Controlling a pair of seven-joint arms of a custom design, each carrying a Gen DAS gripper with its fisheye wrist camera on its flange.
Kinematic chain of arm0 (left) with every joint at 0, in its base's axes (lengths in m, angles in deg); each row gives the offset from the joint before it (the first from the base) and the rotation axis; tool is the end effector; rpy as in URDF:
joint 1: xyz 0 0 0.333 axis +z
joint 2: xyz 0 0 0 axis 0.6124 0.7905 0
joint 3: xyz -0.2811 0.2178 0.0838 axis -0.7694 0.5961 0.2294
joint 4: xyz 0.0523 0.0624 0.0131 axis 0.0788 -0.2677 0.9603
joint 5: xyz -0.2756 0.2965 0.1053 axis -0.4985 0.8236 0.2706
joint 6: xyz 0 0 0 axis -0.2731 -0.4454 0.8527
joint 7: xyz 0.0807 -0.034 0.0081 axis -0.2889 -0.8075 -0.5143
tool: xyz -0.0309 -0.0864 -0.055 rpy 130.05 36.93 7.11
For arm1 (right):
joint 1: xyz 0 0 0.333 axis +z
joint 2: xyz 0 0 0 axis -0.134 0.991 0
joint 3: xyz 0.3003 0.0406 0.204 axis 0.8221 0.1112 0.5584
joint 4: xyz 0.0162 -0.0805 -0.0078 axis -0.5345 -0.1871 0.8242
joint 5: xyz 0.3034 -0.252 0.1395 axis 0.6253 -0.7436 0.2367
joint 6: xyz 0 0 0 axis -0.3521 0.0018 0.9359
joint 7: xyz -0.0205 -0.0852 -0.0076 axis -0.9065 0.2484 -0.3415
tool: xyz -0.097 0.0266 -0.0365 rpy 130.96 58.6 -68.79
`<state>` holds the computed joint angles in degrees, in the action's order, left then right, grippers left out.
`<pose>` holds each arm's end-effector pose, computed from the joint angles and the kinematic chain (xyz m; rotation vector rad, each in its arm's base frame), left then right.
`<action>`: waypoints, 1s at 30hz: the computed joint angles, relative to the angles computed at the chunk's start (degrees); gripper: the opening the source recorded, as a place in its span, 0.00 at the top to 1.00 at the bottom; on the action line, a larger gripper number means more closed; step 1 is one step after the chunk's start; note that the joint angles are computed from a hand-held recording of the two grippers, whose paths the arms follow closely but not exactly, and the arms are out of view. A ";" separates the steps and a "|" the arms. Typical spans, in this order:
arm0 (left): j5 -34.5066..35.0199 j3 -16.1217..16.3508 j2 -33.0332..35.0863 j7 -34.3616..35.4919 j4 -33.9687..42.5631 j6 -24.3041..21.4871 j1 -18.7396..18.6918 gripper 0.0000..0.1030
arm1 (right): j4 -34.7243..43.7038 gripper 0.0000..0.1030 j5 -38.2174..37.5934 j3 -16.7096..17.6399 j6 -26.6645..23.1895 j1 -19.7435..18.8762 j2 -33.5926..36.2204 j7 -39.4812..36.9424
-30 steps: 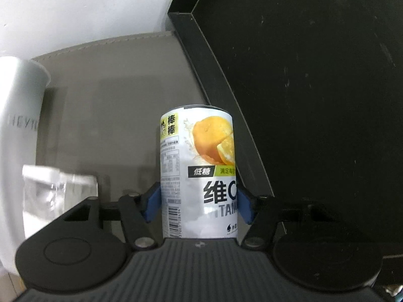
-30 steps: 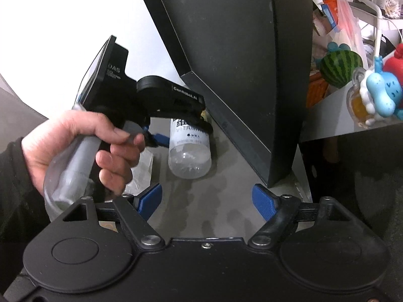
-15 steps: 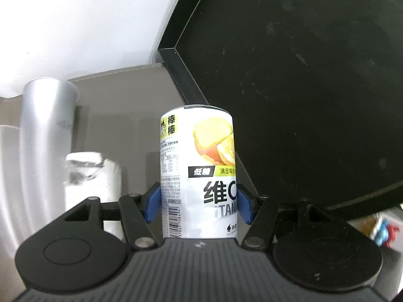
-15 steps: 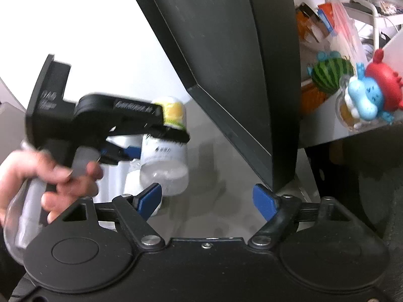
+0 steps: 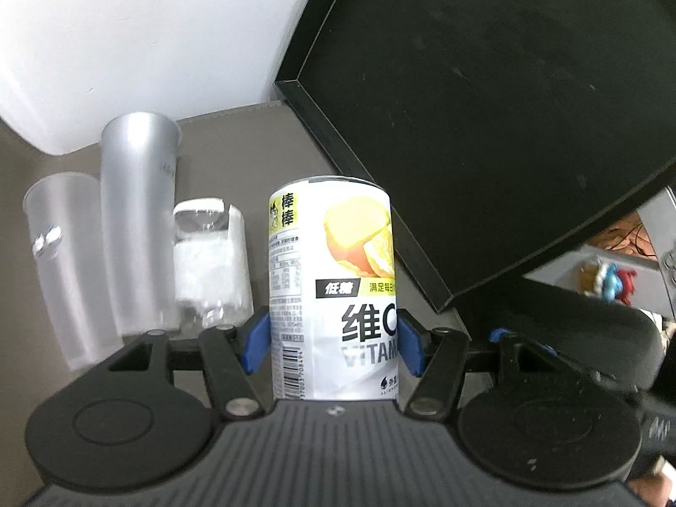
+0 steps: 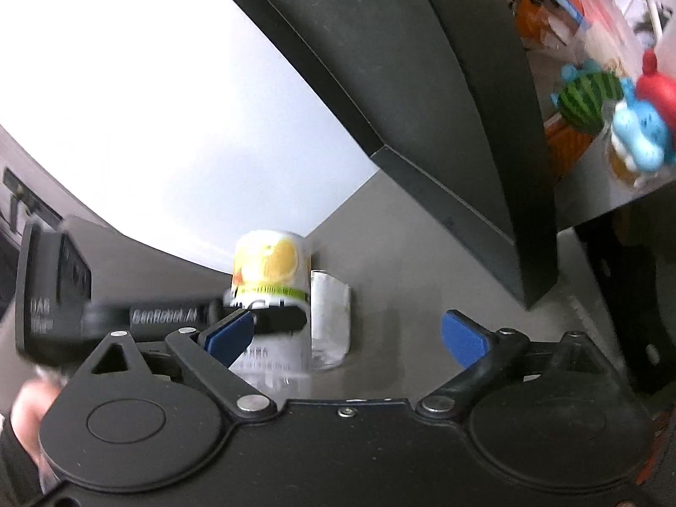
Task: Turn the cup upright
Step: 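Hold the bottle up with the left tool while the right tool grasps its body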
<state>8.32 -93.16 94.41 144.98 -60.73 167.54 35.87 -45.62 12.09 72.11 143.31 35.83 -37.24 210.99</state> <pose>0.7048 -0.1692 0.6105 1.9003 -2.3694 0.7327 0.6021 0.4104 0.5361 -1.1977 1.7770 -0.0782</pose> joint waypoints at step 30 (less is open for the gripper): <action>-6.20 3.14 -14.00 11.53 -15.24 -2.67 -1.93 0.41 | 7.04 0.41 29.03 31.81 -1.61 -21.54 5.14 -33.06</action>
